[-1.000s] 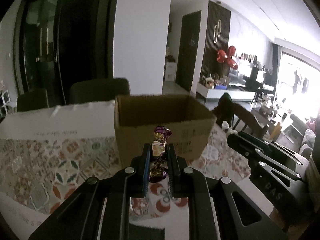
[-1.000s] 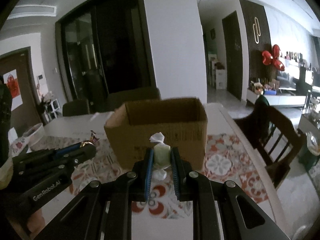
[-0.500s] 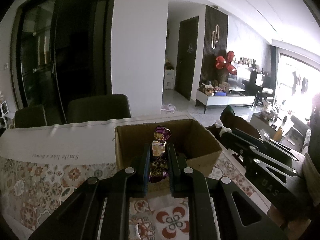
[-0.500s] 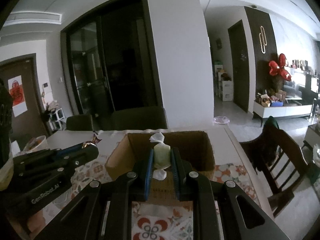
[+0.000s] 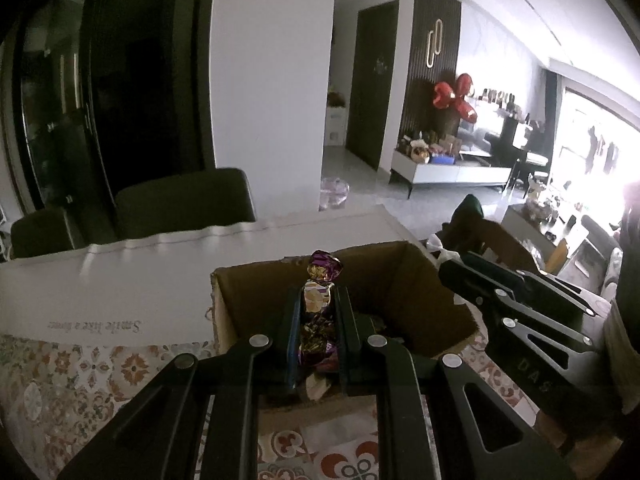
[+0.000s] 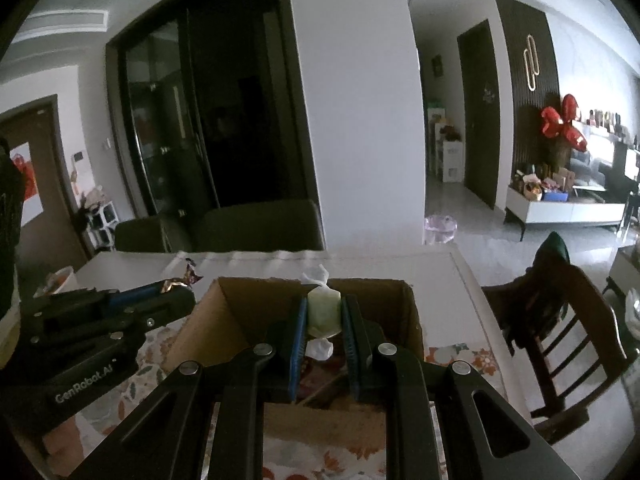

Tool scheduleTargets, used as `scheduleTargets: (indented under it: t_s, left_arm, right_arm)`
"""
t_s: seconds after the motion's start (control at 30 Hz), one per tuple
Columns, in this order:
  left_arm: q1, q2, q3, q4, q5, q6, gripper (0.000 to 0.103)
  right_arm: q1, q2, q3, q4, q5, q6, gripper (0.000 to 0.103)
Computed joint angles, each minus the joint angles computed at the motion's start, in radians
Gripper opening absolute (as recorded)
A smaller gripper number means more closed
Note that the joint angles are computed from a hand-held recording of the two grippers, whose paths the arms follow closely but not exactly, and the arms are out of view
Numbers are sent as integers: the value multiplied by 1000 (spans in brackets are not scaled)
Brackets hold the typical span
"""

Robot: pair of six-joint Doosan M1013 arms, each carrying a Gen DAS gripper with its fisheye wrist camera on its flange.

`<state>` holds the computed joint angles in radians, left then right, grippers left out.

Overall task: Organize snacks
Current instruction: 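Carry both items over the box and open both tools inside, then withdraw both tools from the box toward the dark green packet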

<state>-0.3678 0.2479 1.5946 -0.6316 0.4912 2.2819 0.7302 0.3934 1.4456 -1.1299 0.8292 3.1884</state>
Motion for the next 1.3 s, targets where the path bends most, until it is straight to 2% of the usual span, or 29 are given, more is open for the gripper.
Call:
scheduleTargets:
  t_s: [0.17, 0.27, 0.3, 0.33, 0.37, 0.53, 0.63, 0.8, 0.9, 1.07, 1.2, 1.3]
  left_arm:
    - [-5, 33, -40, 60, 49, -55, 18]
    - [-8, 39, -45, 72, 46, -71, 42]
    - [-8, 37, -40, 74, 36, -71, 44]
    - [-10, 34, -35, 84, 24, -76, 44]
    - [-12, 29, -27, 99, 12, -84, 45]
    - [-5, 4, 9, 97, -18, -61, 51]
    - [3, -21, 41, 62, -44, -11, 52]
    - [22, -72, 98, -15, -77, 88, 56]
    - [32, -100, 125, -34, -75, 106, 58]
    - [52, -142, 174, -81, -84, 139, 60]
    - [64, -181, 239, -58, -150, 126, 61]
    - [73, -201, 277, -28, -173, 111, 61]
  right_arm:
    - [-28, 13, -10, 74, -29, -46, 19]
    - [-39, 16, -8, 96, -34, -42, 20]
    - [-41, 17, -8, 100, -35, -42, 20]
    - [-43, 19, -9, 108, -32, -44, 27]
    - [-42, 21, -12, 113, -26, -45, 37]
    - [-19, 21, -7, 62, 32, -12, 40]
    - [-2, 16, -2, 45, 46, -1, 50]
    - [35, 8, 7, -5, 59, 24, 50]
    - [63, 1, 13, -33, 66, 44, 56]
    - [98, -3, 16, -63, 80, 57, 56]
    - [125, -1, 14, -60, 85, 44, 56]
    - [142, 2, 16, -52, 86, 29, 57]
